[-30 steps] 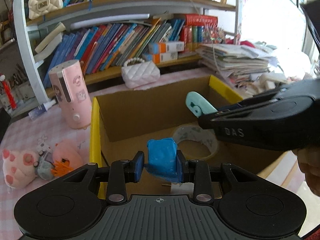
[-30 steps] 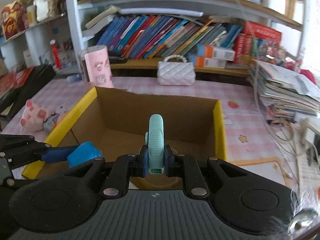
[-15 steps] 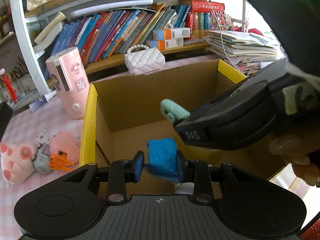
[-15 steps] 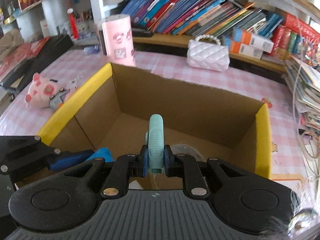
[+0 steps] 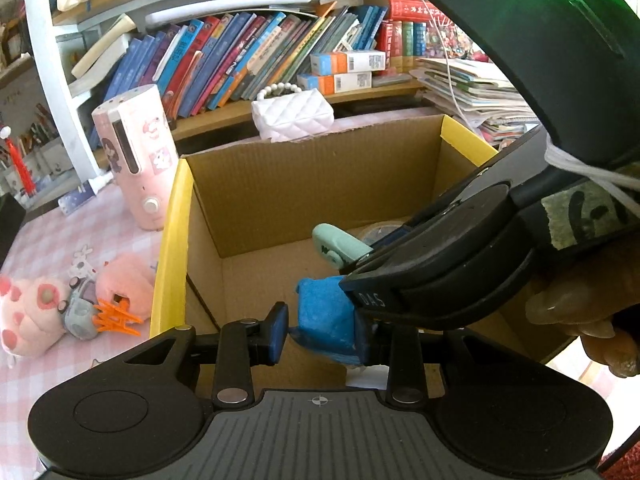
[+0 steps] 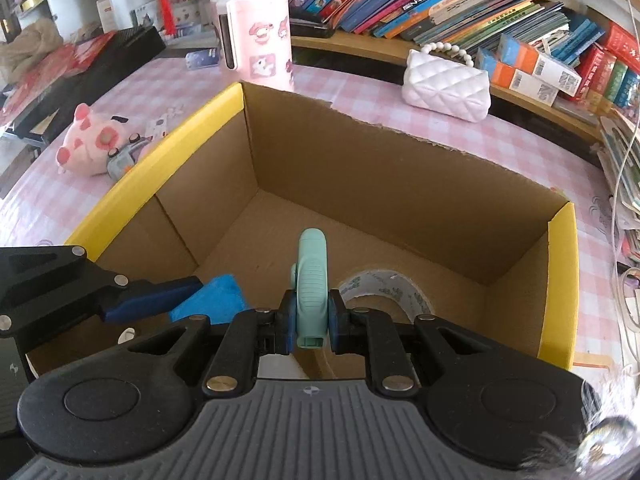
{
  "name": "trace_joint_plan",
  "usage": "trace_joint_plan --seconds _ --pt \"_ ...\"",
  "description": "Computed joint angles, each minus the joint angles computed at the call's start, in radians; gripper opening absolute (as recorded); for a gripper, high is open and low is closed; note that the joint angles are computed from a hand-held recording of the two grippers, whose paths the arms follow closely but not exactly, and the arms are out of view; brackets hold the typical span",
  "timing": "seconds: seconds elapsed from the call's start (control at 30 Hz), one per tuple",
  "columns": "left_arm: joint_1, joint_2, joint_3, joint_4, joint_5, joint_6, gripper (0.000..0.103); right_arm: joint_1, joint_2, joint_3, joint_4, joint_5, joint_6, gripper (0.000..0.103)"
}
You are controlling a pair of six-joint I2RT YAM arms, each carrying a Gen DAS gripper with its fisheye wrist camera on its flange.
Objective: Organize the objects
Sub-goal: 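Lower the dispenser into the box with the right tool while the left tool releases the eraser, then withdraw both open tools from the box back toward the plush toys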
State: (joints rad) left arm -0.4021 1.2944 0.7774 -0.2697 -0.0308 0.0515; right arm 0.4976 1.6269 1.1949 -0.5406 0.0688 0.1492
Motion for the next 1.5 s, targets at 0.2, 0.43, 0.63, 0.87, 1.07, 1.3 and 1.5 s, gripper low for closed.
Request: trace_joint_plan --seconds 0.2,0.43,0.63,0.87,1.07,1.3,1.5 --pt "-0.003 -0.002 0.000 -0.003 -0.007 -0.007 0.034 -0.003 0.004 0.004 -0.005 -0.006 -0.002 0.015" --pt "-0.004 -0.030 -0.014 -0.004 -0.010 -0.010 0.036 -0.001 -0.009 -0.012 0.016 0.002 0.008 0.015" --pt "-0.011 -0.079 -0.039 0.001 -0.015 -0.012 0.042 0.004 -0.063 -0.067 0.078 0.023 0.029 0.030" --pt "-0.007 -0.169 -0.075 0.000 -0.043 -0.032 0.068 0.042 -0.166 -0.156 0.129 0.114 0.096 0.036" --pt "0.011 -0.279 -0.110 -0.022 -0.029 -0.038 0.075 0.112 -0.294 -0.239 0.149 0.264 0.195 0.040" --pt "0.058 -0.443 -0.163 -0.065 0.031 -0.006 0.078 0.274 -0.428 -0.292 0.079 0.566 0.364 0.048" --pt "0.154 -0.556 -0.195 -0.146 0.151 0.053 0.078 0.442 -0.458 -0.275 -0.136 0.771 0.632 0.048"
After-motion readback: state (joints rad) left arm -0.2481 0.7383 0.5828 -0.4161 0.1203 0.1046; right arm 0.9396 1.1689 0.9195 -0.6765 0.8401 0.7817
